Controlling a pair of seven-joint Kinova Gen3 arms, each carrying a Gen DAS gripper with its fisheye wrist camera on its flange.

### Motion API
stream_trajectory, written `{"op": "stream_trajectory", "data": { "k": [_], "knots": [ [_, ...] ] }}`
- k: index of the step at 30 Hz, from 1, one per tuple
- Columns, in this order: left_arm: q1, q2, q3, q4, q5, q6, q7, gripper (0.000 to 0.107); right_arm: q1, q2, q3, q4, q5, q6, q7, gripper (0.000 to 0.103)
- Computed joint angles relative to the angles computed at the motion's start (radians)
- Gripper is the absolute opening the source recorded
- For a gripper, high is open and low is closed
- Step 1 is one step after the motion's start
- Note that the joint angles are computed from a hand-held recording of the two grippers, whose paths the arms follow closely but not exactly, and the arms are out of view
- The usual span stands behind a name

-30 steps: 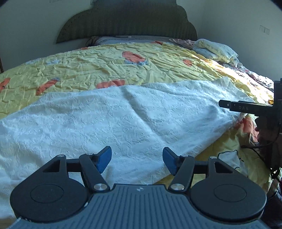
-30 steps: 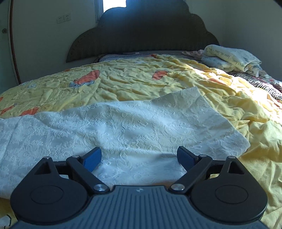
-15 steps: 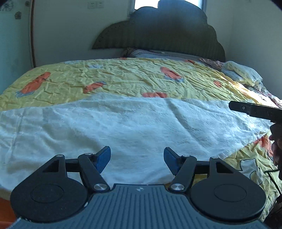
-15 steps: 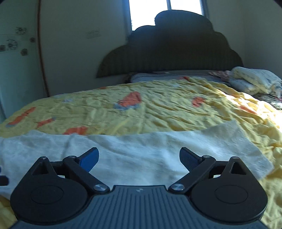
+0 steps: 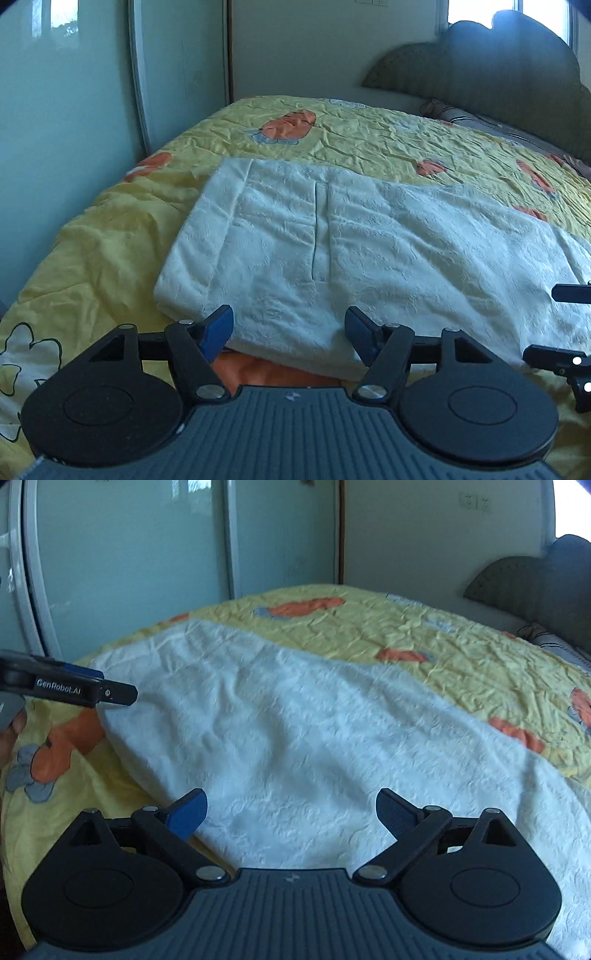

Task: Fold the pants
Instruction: 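Move the right tool to the folded pants corner and grasp it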

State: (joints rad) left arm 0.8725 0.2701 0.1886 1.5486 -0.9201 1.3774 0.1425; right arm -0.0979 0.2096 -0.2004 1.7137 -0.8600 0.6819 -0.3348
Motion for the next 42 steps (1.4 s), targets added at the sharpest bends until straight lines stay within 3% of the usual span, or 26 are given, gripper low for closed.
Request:
{"op": "stream_trajectory", "data": {
  "k": [5,8,11,14,15,18,20,21,24,29,32,34,36,39,42],
  "knots": [
    [0.066,0.037,0.016,-0.025,-0.115,0.141,0.042,0.072,0.017,-0.006,0.096,0.023,-0.166,0.093,0.059,0.099],
    [0.071,0.032,-0.002,-0.044,-0.115,0.216,0.12,0.072,0.072,-0.022,0.016,0.047,-0.271,0.066,0.181,0.099],
    [0.082,-0.047,-0.082,0.007,-0.033,0.146,0.242,0.067,0.127,-0.034,-0.123,0.048,-0.311,0.038,0.303,0.098],
    [0.026,-0.134,-0.077,0.074,0.036,0.042,0.355,0.052,0.075,-0.043,-0.179,0.052,-0.309,-0.014,0.42,0.088],
    [0.033,-0.138,-0.098,0.077,0.056,0.035,0.37,0.043,0.03,-0.033,-0.161,0.045,-0.295,-0.013,0.44,0.088],
    [0.151,-0.09,-0.205,0.031,0.047,0.111,0.328,0.042,-0.089,-0.008,-0.051,0.029,-0.273,0.028,0.415,0.088],
    [0.225,-0.047,-0.255,-0.012,0.001,0.148,0.272,0.043,-0.088,-0.023,-0.005,0.058,-0.332,0.026,0.428,0.088],
    [0.234,-0.027,-0.254,-0.034,-0.03,0.142,0.24,0.049,-0.06,-0.032,-0.006,0.074,-0.362,0.01,0.424,0.089],
    [0.163,0.002,-0.151,-0.072,-0.111,0.041,0.162,0.07,0.026,-0.058,0.044,0.118,-0.445,-0.037,0.328,0.089],
    [-0.001,0.12,0.026,-0.203,-0.176,-0.16,-0.039,0.07,0.198,-0.106,0.188,0.211,-0.592,-0.127,0.124,0.089],
    [-0.101,0.211,0.16,-0.303,-0.193,-0.27,-0.161,0.07,0.239,-0.138,0.289,0.244,-0.548,-0.22,0.012,0.089],
    [-0.136,0.29,0.246,-0.39,-0.225,-0.287,-0.242,0.071,0.321,-0.14,0.314,0.249,-0.533,-0.208,-0.065,0.09],
    [-0.147,0.37,0.326,-0.482,-0.276,-0.262,-0.323,0.072,0.413,-0.109,0.319,0.232,-0.505,-0.136,-0.146,0.09],
    [-0.106,0.459,0.326,-0.619,-0.255,-0.245,-0.445,0.072,0.552,-0.042,0.271,0.198,-0.49,-0.014,-0.25,0.09],
    [-0.043,0.478,0.201,-0.672,-0.14,-0.285,-0.531,0.073,0.655,0.013,0.229,0.198,-0.538,0.101,-0.229,0.09]
  ]
}}
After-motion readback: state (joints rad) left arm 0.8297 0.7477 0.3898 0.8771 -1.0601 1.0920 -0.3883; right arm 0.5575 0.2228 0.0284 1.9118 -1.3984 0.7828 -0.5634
